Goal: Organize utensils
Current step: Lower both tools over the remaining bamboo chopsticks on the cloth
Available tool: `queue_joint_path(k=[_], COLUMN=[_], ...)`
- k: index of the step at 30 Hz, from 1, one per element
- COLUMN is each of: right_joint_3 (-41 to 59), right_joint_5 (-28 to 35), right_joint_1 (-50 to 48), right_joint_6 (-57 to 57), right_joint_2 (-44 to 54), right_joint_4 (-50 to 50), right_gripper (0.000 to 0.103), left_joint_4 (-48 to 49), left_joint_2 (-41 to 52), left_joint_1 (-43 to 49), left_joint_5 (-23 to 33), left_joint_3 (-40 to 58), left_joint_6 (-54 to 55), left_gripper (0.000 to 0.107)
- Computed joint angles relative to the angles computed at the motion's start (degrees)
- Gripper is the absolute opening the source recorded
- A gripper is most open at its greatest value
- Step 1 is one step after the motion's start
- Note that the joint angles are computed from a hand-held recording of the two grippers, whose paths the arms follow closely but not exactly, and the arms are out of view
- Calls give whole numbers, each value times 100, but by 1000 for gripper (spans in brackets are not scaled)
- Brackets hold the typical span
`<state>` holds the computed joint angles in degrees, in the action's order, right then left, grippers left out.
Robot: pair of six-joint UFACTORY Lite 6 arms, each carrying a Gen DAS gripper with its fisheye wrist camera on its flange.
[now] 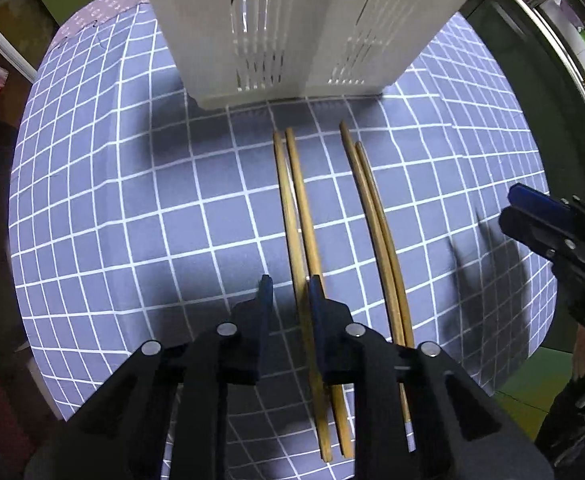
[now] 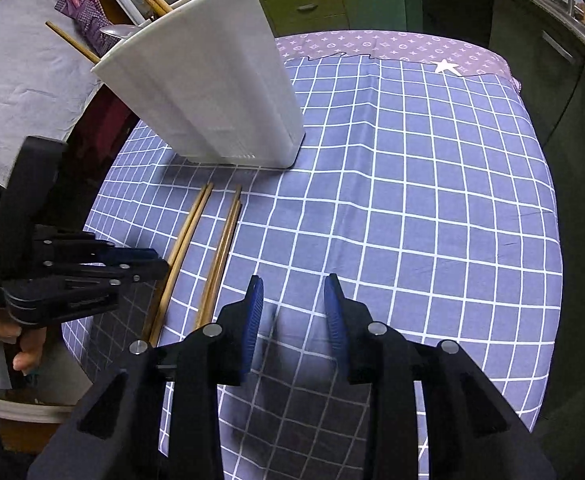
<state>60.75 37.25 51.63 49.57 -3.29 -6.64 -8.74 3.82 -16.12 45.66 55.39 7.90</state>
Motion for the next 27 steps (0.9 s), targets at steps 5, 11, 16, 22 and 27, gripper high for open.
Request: queue_joint_path(k=[5, 11, 16, 22, 27], right_joint_3=[-4, -61, 188, 828, 1327], right_joint_5=[34, 60, 137, 367, 453], right_joint_1=[11, 60, 99, 121, 179], right_joint_6=[-34, -8, -116, -581, -975], right_joint_2=[-27, -76, 172, 750, 1324], right_joint_4=[23, 11, 99, 507, 926], right_gripper=[32, 32, 32, 32, 31], left_joint_4=[391, 284, 257, 153, -166], left_joint_2=[234, 444, 529, 234, -208], left_joint_1=[-433, -348, -333, 130, 688], left_joint_5=[-154, -62, -84, -35, -109], left_joint_3=[103, 276, 333, 98, -287], left_joint_6=[-673, -543, -558, -15, 632], left_gripper=[11, 9, 9, 7, 7])
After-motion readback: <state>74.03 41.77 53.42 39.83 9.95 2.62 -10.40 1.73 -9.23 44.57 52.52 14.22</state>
